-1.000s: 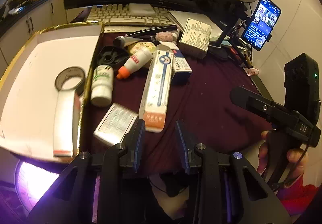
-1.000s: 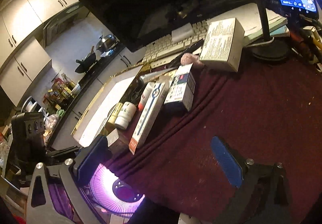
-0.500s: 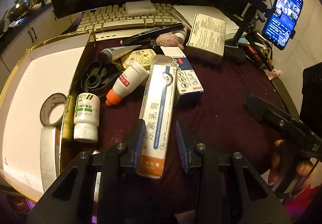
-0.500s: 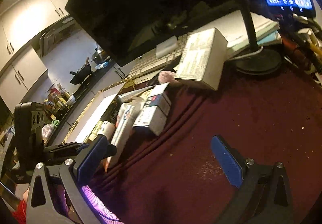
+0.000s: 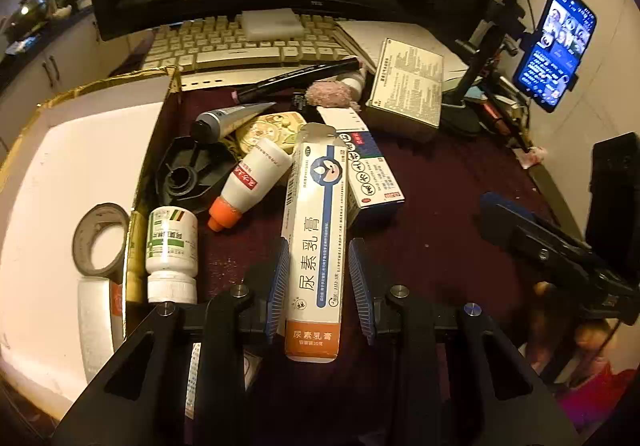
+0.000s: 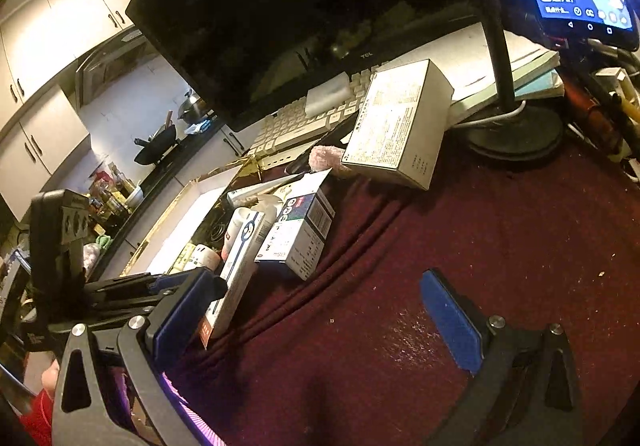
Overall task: Organize objects
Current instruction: 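Grasp the white-and-blue ointment box with the left tool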
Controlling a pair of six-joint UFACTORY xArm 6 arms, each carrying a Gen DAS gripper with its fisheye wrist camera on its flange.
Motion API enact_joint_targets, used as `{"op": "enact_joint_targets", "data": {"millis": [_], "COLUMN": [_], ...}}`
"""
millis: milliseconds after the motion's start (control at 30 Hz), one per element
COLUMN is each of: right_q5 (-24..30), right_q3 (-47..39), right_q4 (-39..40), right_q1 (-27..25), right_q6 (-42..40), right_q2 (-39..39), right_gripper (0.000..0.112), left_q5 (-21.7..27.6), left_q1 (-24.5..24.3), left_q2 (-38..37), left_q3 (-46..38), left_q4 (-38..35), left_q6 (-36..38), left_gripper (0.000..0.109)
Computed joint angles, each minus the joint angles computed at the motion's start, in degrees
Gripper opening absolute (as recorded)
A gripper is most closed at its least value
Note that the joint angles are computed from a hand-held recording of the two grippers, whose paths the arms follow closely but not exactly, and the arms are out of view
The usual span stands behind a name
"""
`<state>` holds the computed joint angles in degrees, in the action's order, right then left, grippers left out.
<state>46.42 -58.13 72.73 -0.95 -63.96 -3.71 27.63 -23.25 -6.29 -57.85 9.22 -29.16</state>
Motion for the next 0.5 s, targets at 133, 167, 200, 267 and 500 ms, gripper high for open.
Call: {"op": "enact_joint_targets", "data": {"millis": [133,167,200,267,500], "right_q5": [-2.6,-3.2,-3.43,-3.96,-5.4], "right_q3": [0.69,0.79,0.56,0.34,-0.86], "right_q4": [0.52,0.19,-0.21,-1.41,-3.06], "right_q1": [1.28,1.65,1.86,2.46,3.84], "right_q6": [0.98,1.51,1.95,2.97,3.34], "right_q2": [-0.25,-0.29,-0.07,0.09,0.39], "right_gripper": [0.103,0.103,0.103,0.103,0.103], "left_q5": [-3.4,-4.03,-4.75,-5.35,-5.03], "left_q1": [0.79,0.83,0.81,0.67,1.12], "left_q2": [-0.52,-0.61,-0.65,-0.62,1.63], "left_q3": [1.72,1.95,2.17,2.25,0.59], "left_q4": [-10.53,-12.05,-13.39,-14.14,-15.95], "left_q6": [7.98,9.1,10.22,11.32,14.11], "left_gripper": [0.032,0.043,0.059,0.071,0.071]}}
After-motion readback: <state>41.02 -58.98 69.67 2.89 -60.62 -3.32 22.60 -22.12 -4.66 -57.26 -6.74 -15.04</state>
